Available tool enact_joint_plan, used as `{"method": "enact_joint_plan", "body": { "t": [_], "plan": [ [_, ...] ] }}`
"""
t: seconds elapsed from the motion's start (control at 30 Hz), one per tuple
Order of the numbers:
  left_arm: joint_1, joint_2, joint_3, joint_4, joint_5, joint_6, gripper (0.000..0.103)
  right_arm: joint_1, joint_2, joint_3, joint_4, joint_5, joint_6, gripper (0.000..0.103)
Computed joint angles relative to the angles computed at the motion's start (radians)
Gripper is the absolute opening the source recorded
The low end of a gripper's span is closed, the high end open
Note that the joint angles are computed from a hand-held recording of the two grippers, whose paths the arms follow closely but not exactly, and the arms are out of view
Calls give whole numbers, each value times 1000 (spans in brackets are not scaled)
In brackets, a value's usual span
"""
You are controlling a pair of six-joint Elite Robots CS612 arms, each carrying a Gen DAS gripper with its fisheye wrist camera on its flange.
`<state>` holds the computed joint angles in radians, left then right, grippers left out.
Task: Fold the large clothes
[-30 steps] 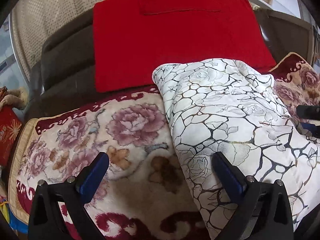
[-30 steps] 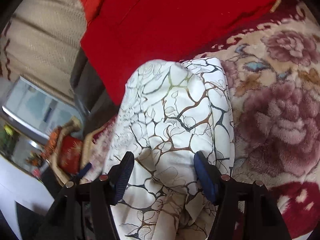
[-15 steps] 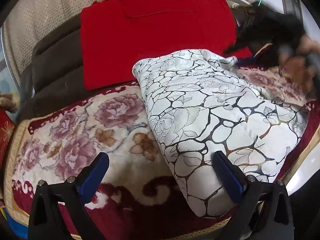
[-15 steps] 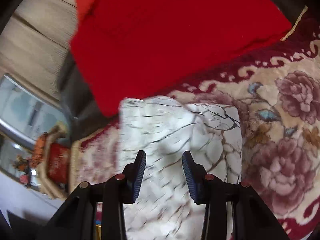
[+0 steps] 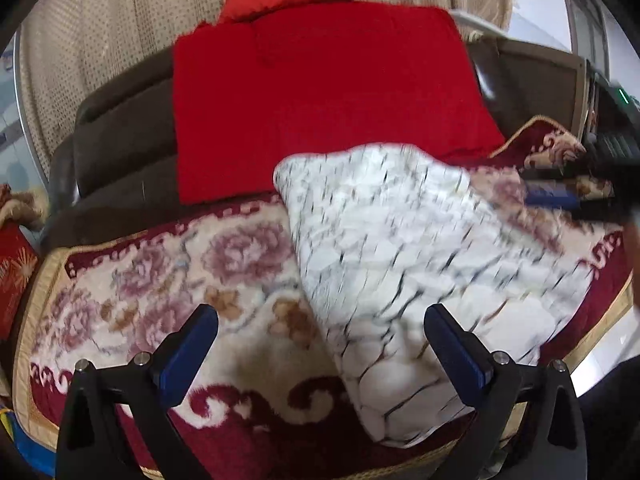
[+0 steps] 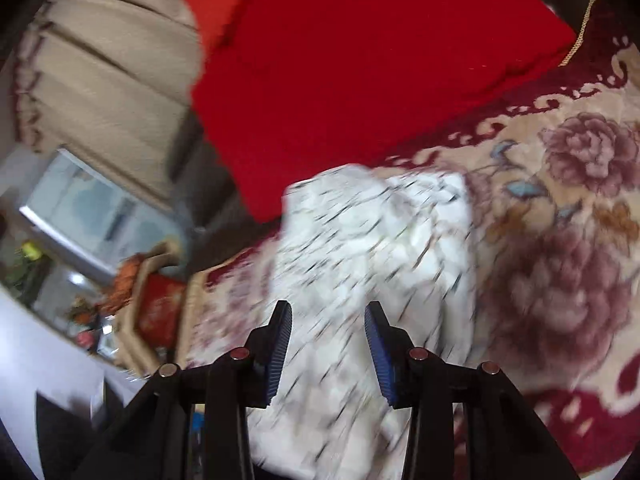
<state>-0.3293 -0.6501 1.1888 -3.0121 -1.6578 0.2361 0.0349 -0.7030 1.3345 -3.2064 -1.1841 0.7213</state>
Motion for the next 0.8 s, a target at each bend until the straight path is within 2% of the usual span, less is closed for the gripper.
{"method": "enact_joint_plan", "body": {
  "t": [0.07,0.13,0.2,0.23,0.27,0.33,0.4,0.47,0.5,0.57,0.6,0.67,0.73,0.8],
  "plan": [
    [-17,-3,-12,21,65,19,102,10,-1,34,-61,29,37,42],
    [-33,6,-31,55,119,31,102,10,9,45,-51,81,66,42],
    [-48,20,-62,163,175,33,102,8,33,57,-83,100,131,40],
    [-57,34,-79,230,209,31,103,6,49,64,-135,113,184,40],
    [-61,41,-86,254,226,22,103,5,66,73,-211,119,244,39],
    [-67,40,-72,225,245,21,103,11,70,96,-247,102,252,36],
    [-78,34,-65,209,295,65,103,7,58,123,-278,109,252,36],
    [-89,31,-71,207,340,97,103,-14,49,158,-387,148,300,39],
    [-93,28,-76,219,348,92,102,-21,44,172,-426,148,310,39],
    [-97,27,-104,268,340,42,102,-35,26,214,-513,89,343,41],
    [-98,28,-119,291,332,16,102,-43,21,226,-550,71,371,54],
    [-102,39,-162,347,305,-43,102,-54,15,239,-597,58,413,66],
    [-112,54,-193,376,304,-76,102,-53,12,239,-611,47,413,66],
    [-124,76,-227,441,302,-73,102,-53,2,238,-587,61,379,66]
  ]
}}
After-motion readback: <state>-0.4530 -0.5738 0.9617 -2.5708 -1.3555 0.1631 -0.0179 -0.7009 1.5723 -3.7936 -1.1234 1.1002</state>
